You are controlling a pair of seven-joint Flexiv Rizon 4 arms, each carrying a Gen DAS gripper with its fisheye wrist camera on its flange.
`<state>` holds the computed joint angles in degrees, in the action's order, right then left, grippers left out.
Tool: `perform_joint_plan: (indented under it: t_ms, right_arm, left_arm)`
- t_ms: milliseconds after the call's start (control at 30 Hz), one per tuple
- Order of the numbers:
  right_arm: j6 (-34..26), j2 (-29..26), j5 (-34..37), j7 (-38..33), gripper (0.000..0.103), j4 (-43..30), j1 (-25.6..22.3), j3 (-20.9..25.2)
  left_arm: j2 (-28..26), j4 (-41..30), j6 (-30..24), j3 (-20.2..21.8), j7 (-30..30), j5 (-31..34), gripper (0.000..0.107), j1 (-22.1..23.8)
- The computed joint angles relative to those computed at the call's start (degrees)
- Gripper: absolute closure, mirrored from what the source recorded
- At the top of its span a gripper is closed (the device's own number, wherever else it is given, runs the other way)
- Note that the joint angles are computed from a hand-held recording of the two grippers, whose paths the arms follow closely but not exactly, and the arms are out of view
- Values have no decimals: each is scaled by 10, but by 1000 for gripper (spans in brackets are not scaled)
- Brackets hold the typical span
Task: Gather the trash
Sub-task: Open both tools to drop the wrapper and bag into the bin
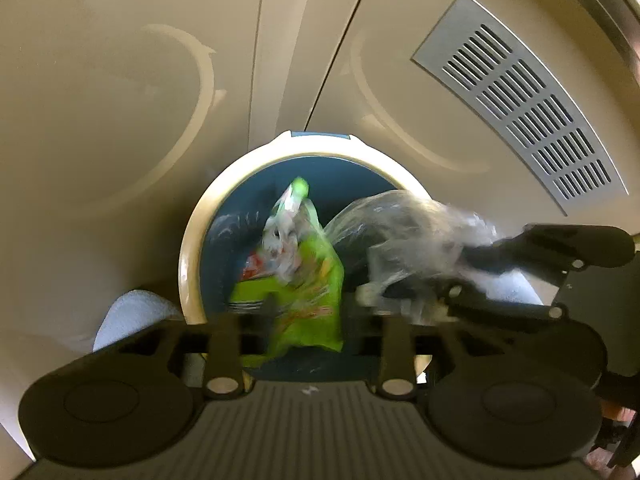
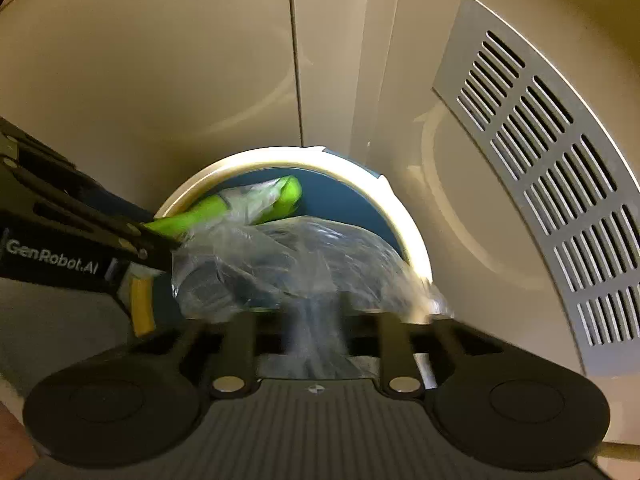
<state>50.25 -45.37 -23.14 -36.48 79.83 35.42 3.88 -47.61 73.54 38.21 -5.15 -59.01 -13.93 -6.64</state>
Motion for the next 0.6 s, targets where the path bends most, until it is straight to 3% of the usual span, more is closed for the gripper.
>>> perform_joint_plan:
  t_ms: [67,100,333,600]
  right_arm:
    - [7,6,-8,8,36,10,5,-7]
    - [9,8,-11,9,32,13,5,-8]
    - [35,39,-44,29,27,50,14,-21]
    - [72,116,-128,109,22,129,36,-45]
  left_arm:
    - [5,10,12,-5,2,-8,18,4]
    - [8,18,25,-6,6,-11,17,7]
    - [26,28,30,-4,-1,-19,12,12]
    - [92,105,79,-19,10,-56,11,30]
